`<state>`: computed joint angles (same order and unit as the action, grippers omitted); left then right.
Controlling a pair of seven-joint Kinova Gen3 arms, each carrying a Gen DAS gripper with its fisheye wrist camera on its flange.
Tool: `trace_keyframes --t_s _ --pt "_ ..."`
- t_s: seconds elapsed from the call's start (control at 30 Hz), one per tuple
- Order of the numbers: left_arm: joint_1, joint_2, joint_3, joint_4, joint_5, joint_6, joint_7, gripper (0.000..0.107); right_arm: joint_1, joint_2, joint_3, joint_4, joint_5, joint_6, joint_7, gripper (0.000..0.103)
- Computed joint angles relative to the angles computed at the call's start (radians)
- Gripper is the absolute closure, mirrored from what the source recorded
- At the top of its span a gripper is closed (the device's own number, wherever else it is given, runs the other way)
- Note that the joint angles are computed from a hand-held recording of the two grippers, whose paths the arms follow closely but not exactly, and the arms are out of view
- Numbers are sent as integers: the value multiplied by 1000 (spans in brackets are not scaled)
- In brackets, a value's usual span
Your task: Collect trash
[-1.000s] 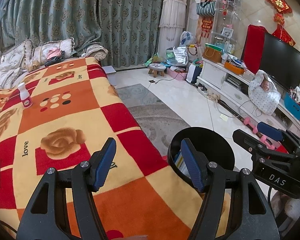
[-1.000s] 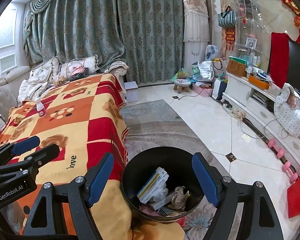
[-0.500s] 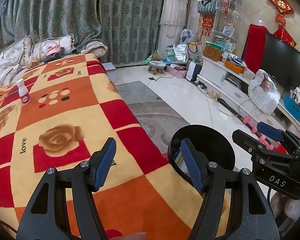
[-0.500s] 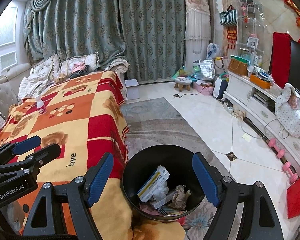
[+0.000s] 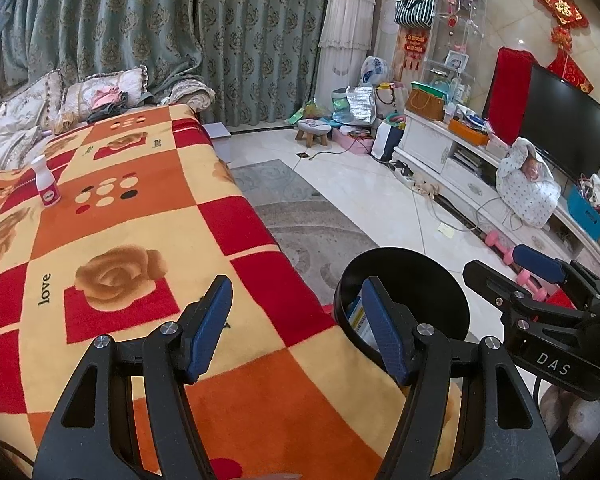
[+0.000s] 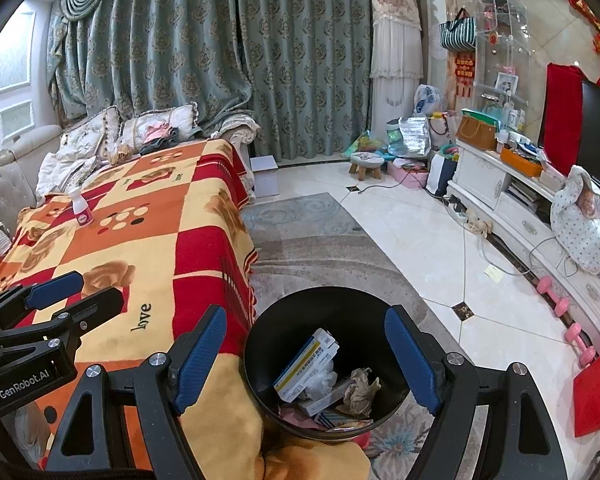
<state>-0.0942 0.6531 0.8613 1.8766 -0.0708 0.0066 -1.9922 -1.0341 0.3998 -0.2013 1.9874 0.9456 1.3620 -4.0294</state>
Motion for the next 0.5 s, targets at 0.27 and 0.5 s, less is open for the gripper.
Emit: trace_keyframes --t_s 0.27,0.5 --pt "5 -1 -3 8 -4 -8 5 41 2 -1 0 -1 0 0 3 24" --pt "14 -4 -6 18 -8 -8 16 41 3 1 -1 5 0 -7 -3 23"
